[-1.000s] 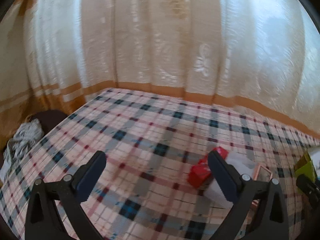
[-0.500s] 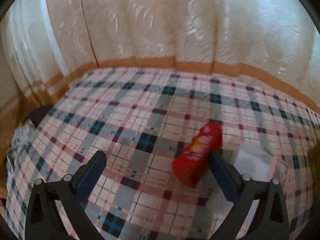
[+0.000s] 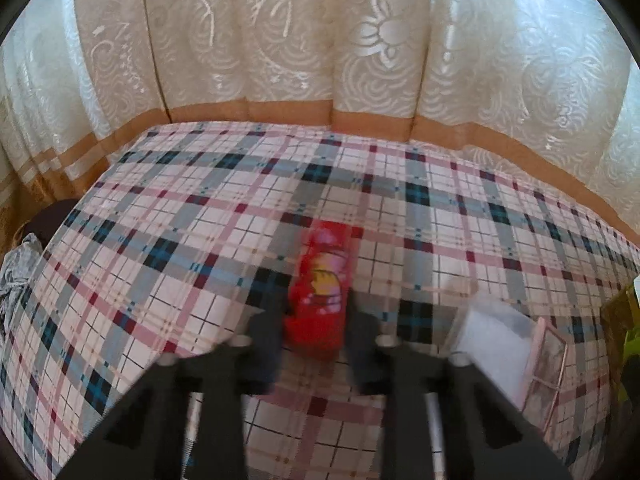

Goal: Organize rigid objects
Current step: 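Grasp the red box with the left tool, then lift the red box with the left tool while the right tool holds the green block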

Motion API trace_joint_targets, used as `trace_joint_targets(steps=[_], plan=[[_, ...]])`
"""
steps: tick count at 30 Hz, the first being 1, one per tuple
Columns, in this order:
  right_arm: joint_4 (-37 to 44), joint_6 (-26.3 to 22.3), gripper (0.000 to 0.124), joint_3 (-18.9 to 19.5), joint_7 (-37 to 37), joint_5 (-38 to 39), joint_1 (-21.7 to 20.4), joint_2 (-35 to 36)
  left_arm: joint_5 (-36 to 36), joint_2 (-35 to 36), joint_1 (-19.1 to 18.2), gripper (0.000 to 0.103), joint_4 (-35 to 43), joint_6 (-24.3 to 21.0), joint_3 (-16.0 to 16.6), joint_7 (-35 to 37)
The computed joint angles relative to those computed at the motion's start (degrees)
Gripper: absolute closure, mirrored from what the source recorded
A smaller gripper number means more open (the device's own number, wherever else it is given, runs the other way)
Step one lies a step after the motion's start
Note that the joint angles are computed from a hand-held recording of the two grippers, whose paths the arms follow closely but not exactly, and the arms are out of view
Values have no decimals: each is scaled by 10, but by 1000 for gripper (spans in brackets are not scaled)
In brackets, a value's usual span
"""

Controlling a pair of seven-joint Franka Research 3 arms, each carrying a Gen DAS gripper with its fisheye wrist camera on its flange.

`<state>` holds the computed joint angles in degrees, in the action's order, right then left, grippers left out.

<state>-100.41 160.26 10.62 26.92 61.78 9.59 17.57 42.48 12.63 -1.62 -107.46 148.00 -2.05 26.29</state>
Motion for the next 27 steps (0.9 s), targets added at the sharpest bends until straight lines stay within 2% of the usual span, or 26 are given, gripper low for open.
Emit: trace_joint_targets(steps=[4, 8, 10, 12, 14, 17, 22, 27], plan=[[-2, 4, 90, 3, -9, 16, -3, -2, 30, -14, -2, 82, -19, 26, 8, -35], [-4, 12, 90, 6, -21, 40, -6, -5, 194, -49, -27, 82, -40, 0, 16, -188], [-5, 15, 90, 11, -45, 73, -11, -10, 252, -63, -31, 82, -46, -30, 4, -241], [-8, 24, 90, 14, -81, 118, -14, -17, 302, -85, -30, 82, -60, -36, -10, -301], [-8, 41, 90, 14, -126, 169, -13, -24, 328, -99, -30, 82, -69, -46, -25, -340], [-6, 49, 90, 4, -153, 207, -5, -28, 351, -107, -35, 82, -73, -66, -46, -370], [-17, 68, 90, -11, -161, 215, 7, -36, 375, -120, -45, 82, -86, -63, -66, -436], [-36, 83, 90, -21, -277, 313, 7, -61, 394, -112, -68, 82, -76, -103, -85, -434]])
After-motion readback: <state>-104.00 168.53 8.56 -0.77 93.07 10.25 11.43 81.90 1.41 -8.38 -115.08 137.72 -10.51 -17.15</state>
